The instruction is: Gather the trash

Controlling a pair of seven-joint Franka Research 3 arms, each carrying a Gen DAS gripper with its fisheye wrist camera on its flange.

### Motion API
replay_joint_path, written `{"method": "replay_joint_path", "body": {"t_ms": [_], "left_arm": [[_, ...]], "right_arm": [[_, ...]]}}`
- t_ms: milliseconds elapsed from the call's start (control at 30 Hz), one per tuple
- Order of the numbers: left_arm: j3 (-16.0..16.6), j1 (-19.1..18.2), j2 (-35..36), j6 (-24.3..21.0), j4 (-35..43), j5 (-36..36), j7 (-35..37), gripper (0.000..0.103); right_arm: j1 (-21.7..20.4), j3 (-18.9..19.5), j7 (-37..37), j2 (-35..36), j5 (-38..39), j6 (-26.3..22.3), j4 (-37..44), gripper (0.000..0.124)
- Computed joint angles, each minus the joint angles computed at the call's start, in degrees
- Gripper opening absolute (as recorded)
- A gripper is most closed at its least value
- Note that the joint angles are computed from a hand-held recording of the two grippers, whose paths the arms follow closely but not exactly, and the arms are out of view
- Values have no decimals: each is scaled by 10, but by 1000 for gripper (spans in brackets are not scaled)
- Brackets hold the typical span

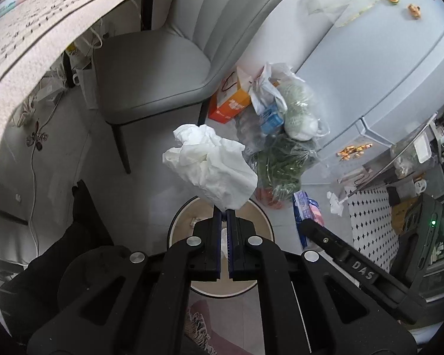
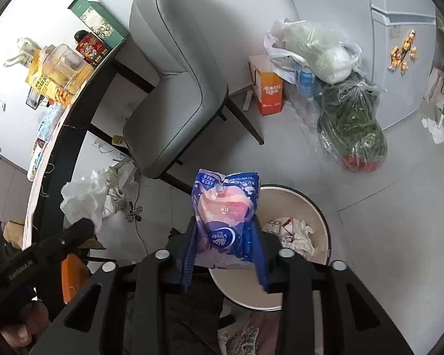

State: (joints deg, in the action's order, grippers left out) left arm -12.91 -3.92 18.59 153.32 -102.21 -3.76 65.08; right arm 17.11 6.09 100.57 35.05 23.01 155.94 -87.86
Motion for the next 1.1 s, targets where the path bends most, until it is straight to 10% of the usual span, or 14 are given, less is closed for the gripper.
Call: {"method": "replay_joint_path", "body": {"t_ms": [533,600,667,1100], "left_arm": [[-37,1,85,-72,92,-50,67,4],[-46,6,94,-72,100,-69,82,14],[-40,0,94,-69,99,-67,78,69],[-29,26,-4,15,1,-104,66,97]], "right_arm": [[-19,-16,27,-44,12,30,-73,66],[-17,-23,35,-51,5,31,-84,66],[-19,-24,39,-54,1,30,-87,66],[-8,-12,39,-75,-8,30,-104,78]]}}
